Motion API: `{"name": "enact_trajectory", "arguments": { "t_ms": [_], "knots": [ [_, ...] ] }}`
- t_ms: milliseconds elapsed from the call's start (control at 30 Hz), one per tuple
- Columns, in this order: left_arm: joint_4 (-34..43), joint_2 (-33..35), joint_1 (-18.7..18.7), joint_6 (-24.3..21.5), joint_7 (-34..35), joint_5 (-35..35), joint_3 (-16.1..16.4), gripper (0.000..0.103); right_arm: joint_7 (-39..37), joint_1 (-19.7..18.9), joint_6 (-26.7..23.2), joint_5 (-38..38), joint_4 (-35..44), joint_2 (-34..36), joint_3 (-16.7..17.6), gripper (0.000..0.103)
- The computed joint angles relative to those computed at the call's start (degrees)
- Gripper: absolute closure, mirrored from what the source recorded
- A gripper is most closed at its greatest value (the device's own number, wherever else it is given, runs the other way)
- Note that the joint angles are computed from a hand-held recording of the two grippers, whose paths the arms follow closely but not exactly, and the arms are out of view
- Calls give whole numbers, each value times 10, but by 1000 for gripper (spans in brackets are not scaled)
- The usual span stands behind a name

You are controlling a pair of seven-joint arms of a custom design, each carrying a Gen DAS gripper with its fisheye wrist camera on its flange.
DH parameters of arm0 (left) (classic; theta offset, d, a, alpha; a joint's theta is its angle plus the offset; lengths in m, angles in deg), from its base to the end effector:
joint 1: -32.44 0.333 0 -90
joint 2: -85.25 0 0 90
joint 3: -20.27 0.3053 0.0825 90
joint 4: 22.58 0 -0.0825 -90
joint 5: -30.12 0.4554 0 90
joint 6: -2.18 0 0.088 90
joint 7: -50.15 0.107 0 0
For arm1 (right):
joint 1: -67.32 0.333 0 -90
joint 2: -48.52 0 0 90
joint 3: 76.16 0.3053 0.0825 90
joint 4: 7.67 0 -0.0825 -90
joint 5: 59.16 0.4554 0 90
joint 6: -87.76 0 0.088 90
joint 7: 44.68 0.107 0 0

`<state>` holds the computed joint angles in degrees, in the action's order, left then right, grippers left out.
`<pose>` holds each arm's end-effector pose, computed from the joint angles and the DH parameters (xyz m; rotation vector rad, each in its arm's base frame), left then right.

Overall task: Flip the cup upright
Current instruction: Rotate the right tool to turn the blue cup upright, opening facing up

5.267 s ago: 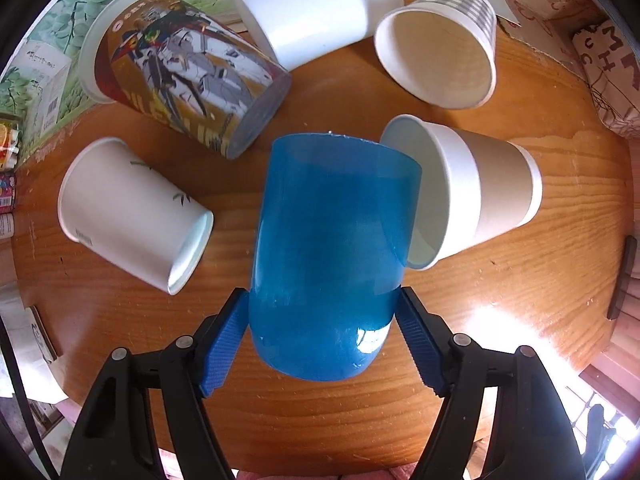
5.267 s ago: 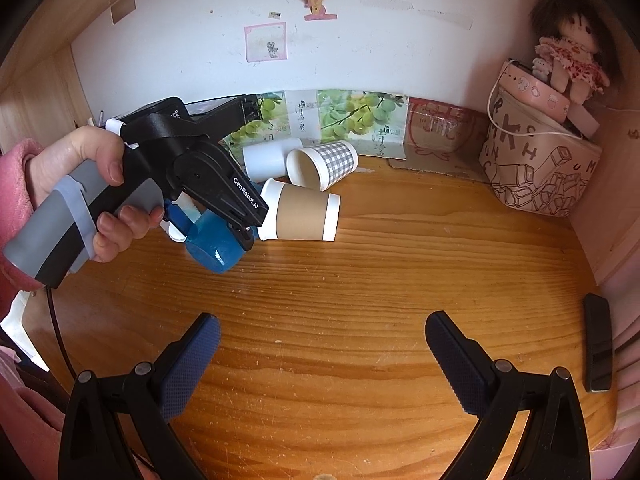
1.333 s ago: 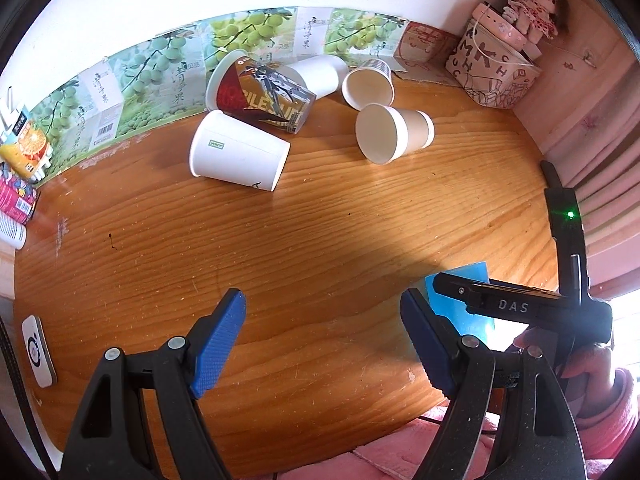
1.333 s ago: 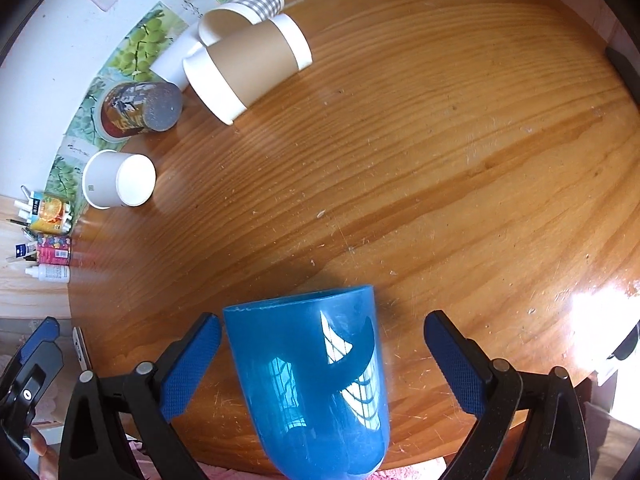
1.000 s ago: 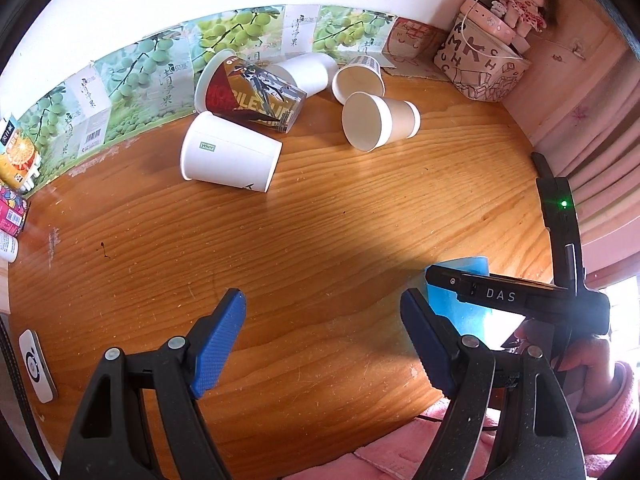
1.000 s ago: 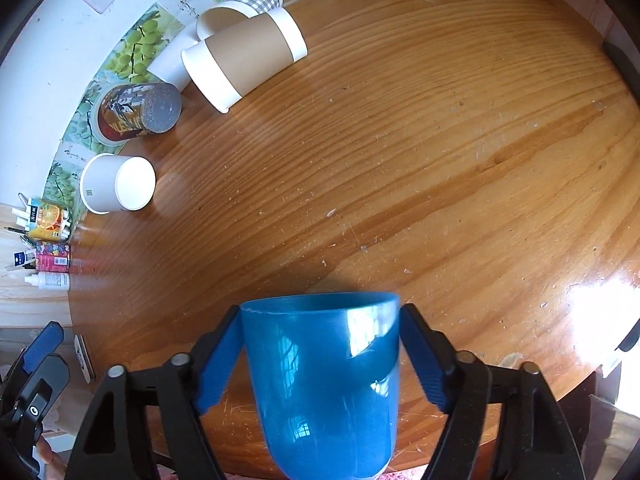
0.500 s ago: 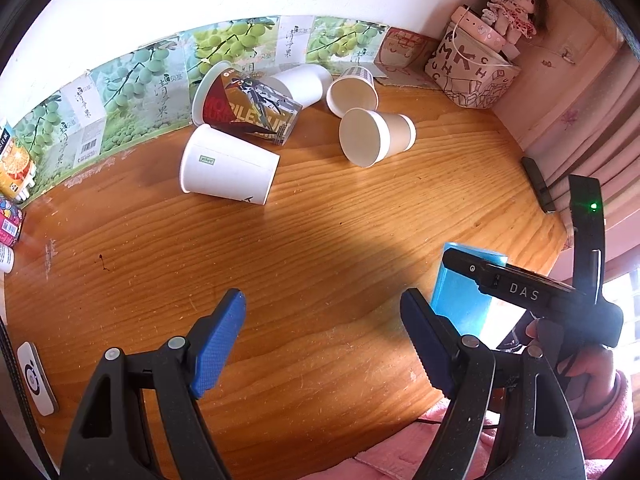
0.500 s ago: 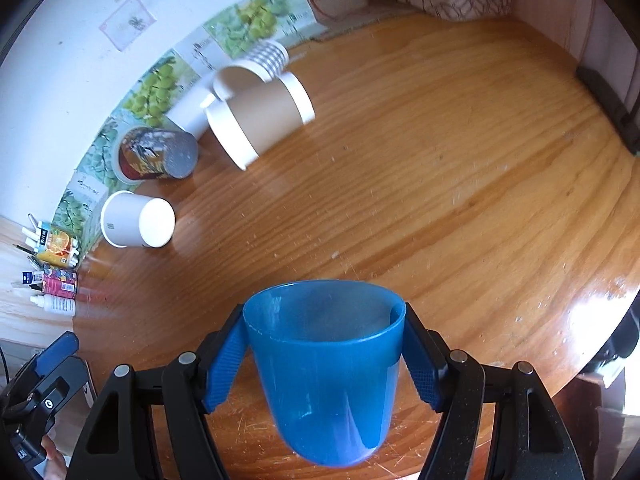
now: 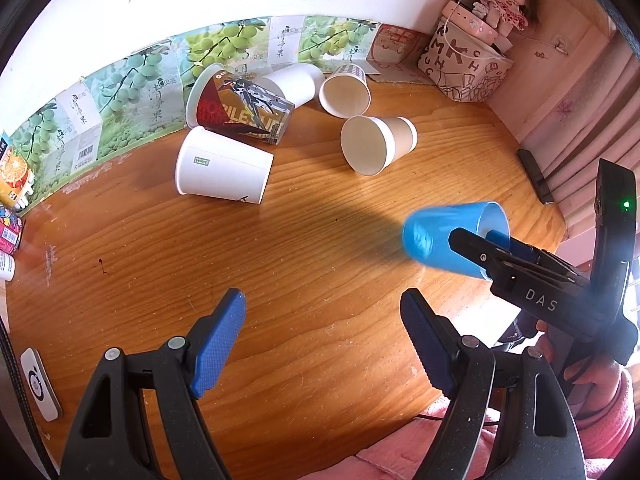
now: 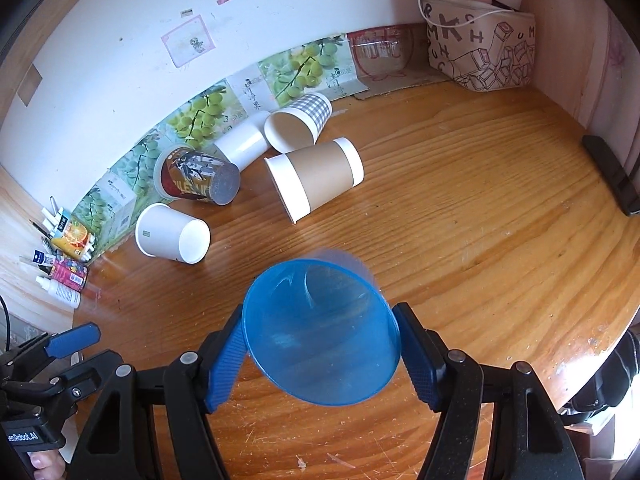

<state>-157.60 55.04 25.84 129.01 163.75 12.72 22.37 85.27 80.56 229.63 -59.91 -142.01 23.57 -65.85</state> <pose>0.4989 -0.0479 0.5370 -1.6696 2.4022 -0.6849 0.4891 0.2194 0.5244 -1.5729 2.0737 -0.2872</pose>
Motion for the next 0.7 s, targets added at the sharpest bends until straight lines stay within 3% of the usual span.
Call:
{"name": "enact_trajectory", "arguments": {
  "t_ms": [700],
  "knots": [
    [-13, -17, 4, -13, -12, 5, 3, 21, -52, 26, -33, 19, 11, 1, -3, 32]
  ]
}}
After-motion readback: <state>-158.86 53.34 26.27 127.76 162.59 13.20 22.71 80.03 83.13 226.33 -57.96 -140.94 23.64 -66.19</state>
